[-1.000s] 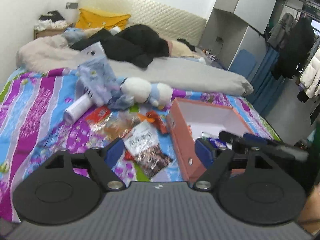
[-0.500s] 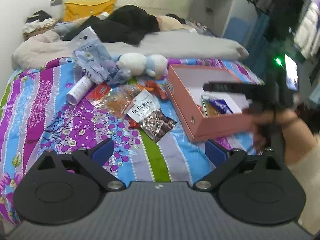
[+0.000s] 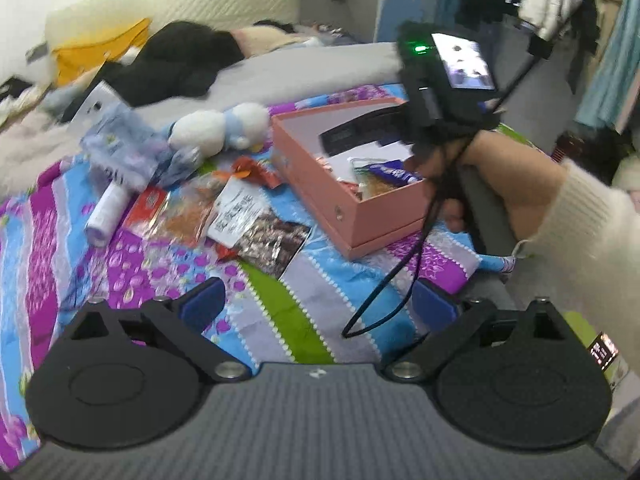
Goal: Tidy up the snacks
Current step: 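Withdraw both tools from the pink box back toward the snack pile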
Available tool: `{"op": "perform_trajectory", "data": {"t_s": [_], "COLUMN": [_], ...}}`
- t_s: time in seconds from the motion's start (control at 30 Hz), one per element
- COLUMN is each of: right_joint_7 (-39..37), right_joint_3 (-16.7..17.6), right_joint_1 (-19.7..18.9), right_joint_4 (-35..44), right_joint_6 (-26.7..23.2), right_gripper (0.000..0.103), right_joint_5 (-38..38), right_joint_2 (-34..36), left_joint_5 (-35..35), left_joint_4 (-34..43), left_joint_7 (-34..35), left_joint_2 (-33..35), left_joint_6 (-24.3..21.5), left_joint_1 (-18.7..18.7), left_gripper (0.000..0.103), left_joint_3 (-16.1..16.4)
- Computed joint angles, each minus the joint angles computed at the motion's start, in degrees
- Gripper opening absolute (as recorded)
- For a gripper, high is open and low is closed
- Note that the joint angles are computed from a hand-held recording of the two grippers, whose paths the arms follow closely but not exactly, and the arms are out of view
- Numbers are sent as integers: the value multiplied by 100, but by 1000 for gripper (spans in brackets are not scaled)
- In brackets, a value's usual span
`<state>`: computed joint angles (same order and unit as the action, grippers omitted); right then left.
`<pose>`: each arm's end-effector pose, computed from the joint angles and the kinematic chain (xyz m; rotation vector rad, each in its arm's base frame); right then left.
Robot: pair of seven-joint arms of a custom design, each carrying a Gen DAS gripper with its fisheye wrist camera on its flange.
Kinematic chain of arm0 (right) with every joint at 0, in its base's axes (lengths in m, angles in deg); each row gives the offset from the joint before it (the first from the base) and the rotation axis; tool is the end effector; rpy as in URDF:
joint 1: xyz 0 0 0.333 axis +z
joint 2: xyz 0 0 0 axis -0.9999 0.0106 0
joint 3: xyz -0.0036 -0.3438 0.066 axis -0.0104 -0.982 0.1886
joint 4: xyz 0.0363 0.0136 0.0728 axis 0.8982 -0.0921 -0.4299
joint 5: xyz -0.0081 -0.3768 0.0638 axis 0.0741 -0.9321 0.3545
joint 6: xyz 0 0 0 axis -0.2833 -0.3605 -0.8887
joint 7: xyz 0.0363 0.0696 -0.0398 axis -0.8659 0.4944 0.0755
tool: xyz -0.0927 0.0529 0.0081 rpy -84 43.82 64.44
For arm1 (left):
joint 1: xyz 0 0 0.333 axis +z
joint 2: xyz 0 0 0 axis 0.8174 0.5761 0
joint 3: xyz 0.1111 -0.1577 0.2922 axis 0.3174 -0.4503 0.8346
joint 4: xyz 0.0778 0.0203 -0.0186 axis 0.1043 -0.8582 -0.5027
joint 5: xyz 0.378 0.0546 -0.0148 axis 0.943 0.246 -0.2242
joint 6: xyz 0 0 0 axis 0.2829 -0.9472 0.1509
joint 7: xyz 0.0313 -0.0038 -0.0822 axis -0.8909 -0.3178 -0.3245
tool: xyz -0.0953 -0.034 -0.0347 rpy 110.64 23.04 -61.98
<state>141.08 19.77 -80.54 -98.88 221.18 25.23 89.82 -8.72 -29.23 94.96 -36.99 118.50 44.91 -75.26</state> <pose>0.6318 0.0739 0.4999 -1.4512 1.9905 -0.9502 0.5367 -0.1710 0.5564 -1.0179 2.4502 -1.1108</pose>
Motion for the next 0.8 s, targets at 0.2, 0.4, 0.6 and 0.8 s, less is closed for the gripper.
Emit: {"op": "perform_trajectory", "data": {"t_s": [0.2, 0.4, 0.6, 0.8], "right_joint_7": [-130, -154, -76, -217], "right_joint_3": [-23, -50, -47, 21], "right_joint_1": [-14, -86, -149, -170], "right_joint_4": [50, 38, -25, -55], "right_joint_6": [-128, -325, -402, -371], "right_gripper": [71, 71, 71, 71], "right_joint_5": [75, 88, 30, 108], "right_joint_2": [24, 3, -54, -54], "left_joint_5": [-170, -597, -513, -604], "left_joint_4": [72, -23, -54, -94], "left_joint_7": [189, 836, 765, 837], "left_joint_2": [63, 21, 78, 67], "left_joint_6": [89, 495, 782, 887], "left_joint_1": [-60, -193, -232, -262], "left_gripper": [101, 101, 101, 101], "left_joint_3": [-45, -101, -131, -137]}}
